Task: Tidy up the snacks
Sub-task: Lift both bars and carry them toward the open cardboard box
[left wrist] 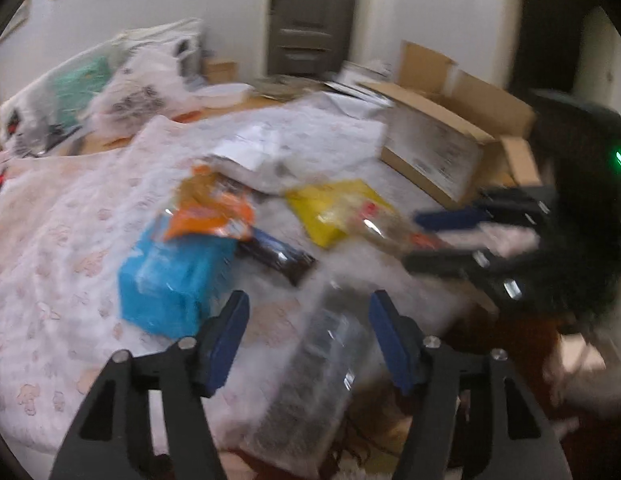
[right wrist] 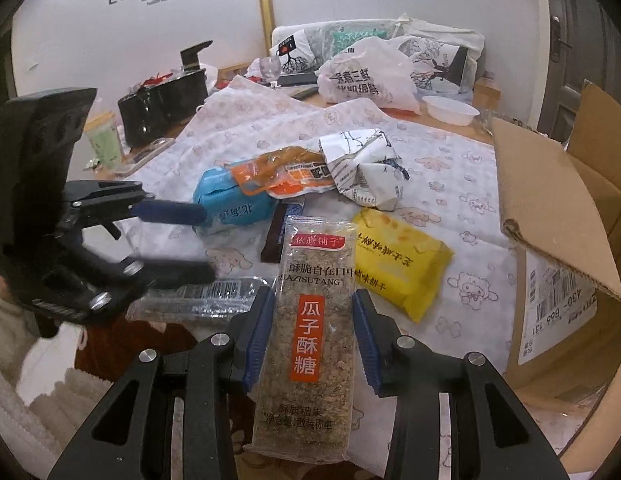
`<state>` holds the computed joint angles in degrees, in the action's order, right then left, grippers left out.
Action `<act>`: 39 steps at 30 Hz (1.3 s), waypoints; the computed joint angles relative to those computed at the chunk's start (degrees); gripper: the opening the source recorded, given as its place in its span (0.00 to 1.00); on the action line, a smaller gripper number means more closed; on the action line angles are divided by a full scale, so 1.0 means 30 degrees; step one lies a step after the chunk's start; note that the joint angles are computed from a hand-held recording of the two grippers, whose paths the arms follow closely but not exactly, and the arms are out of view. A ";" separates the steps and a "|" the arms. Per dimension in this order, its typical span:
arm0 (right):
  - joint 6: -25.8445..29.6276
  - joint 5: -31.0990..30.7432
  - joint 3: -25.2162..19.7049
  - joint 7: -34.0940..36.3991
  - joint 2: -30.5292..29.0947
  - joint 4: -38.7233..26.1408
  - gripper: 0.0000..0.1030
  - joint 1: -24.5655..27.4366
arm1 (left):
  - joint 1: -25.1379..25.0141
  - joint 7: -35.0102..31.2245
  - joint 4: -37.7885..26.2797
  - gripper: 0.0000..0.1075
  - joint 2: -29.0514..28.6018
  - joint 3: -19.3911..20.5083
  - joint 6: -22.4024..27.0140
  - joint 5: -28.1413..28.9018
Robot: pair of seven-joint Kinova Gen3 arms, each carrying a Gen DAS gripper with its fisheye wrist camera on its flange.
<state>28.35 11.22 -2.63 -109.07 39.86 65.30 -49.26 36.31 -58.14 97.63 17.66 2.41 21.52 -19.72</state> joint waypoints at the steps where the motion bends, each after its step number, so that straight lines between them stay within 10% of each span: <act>1: -0.0035 -0.0002 -0.0010 0.0003 -0.0069 0.0132 0.34 -0.0008 | -0.0411 -0.0541 0.0160 0.56 -0.0082 0.0479 0.0089 0.0358; 7: 0.0057 -0.0161 -0.0057 -0.0125 -0.0060 0.0241 0.34 0.0066 | 0.0062 -0.0736 0.0096 0.56 0.0532 0.0279 0.1207 0.0144; 11: 0.0161 -0.0120 -0.0026 -0.0159 -0.0016 0.0131 0.34 0.0041 | 0.1344 0.0753 0.0114 0.37 0.0810 -0.0918 0.0742 -0.1489; 28: -0.1025 0.0503 0.0772 -0.1274 -0.0733 0.1204 0.34 -0.0405 | 0.1511 0.2314 -0.0330 0.36 0.0663 -0.1334 -0.0460 -0.1685; 39: -0.1361 0.1591 0.1296 -0.2517 -0.1141 0.0701 0.34 -0.0986 | 0.3543 0.7129 -0.1385 0.36 0.0326 -0.3452 0.0623 -0.5612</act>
<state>24.27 15.99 1.25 -116.63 36.44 67.41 -52.22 46.94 -36.76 93.48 18.63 -7.94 23.39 -36.55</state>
